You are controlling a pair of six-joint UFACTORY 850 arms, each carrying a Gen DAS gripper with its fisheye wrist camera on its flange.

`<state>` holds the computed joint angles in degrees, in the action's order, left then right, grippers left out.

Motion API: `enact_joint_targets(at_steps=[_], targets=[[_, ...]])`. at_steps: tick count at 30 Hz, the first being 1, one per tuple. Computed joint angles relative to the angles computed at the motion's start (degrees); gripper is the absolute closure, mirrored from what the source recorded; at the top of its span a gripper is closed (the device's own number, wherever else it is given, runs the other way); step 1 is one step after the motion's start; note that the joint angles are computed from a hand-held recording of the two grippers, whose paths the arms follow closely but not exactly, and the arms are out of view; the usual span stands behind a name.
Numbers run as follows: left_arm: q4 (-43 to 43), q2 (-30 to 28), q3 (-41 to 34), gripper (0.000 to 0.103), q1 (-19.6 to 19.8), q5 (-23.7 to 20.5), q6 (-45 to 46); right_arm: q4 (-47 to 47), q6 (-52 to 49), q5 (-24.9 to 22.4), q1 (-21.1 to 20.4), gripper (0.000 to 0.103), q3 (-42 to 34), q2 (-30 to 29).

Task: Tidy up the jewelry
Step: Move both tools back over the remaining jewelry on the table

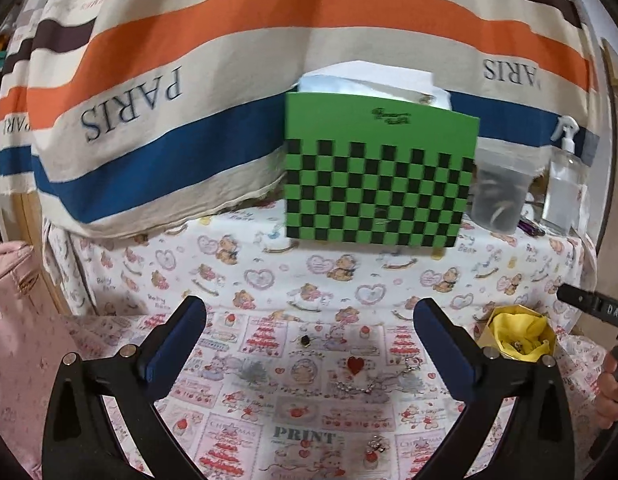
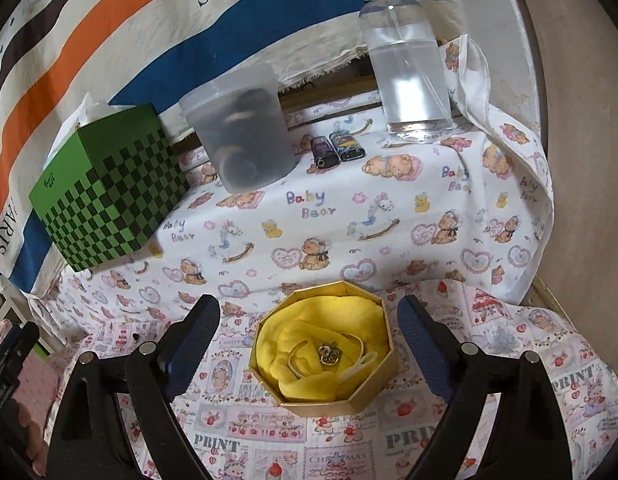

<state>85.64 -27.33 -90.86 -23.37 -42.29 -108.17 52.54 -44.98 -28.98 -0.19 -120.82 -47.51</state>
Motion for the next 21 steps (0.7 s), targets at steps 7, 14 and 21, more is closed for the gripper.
enact_joint_targets(at_steps=[7, 14, 21], targets=[[1.21, 1.73, 2.12, 0.0, 1.8, -0.79, -5.07, 4.04, -6.63, 1.82, 1.54, 0.011, 3.64, 2.94], [-2.36, 3.37, 5.21, 0.0, 5.94, 1.55, -9.38, -10.72, 6.73, -5.14, 5.56, 0.011, -7.97, -1.27], [-5.02, 6.59, 9.16, 0.0, 9.58, 9.76, -11.69, -21.93, 18.94, -10.61, 10.16, 0.011, -16.82, -7.72]])
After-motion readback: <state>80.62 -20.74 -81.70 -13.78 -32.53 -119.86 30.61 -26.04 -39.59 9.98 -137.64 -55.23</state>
